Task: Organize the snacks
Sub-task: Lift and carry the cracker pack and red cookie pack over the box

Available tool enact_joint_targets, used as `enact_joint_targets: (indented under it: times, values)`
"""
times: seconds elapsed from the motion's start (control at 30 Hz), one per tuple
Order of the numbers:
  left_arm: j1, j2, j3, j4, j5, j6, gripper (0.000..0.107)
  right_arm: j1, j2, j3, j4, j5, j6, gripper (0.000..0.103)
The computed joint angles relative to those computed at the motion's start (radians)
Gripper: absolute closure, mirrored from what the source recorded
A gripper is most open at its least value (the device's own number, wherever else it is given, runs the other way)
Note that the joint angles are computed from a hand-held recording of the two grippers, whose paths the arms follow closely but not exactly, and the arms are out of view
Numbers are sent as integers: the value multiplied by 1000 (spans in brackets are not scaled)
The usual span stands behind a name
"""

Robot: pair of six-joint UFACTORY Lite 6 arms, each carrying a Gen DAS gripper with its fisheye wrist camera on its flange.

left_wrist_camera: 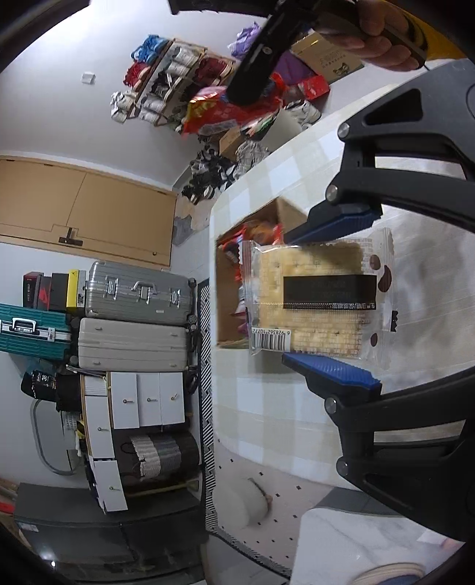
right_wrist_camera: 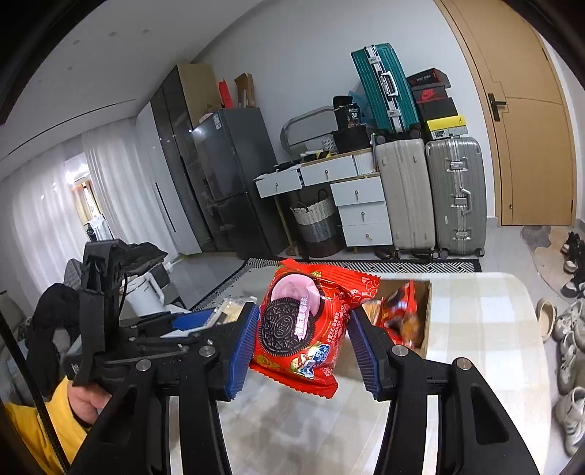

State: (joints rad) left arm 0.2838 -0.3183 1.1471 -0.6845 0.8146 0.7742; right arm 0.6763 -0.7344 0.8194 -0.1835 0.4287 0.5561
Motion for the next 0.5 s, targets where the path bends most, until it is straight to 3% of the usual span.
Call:
enact_joint_targets:
  times: [0.07, 0.2, 0.33, 0.5]
  values:
    - [-72, 111, 92, 61, -64, -75, 52, -99, 109, 78, 193, -29, -209, 53]
    - [-160, 358, 314, 140, -98, -200, 52, -246, 303, 220, 533, -37, -599, 53]
    - [-235, 633, 588, 295, -100, -382, 52, -315, 508, 374, 637, -28, -739, 53]
    - [-295, 966, 977, 387, -14, -499, 52, -378, 728, 534, 710, 5, -835, 53]
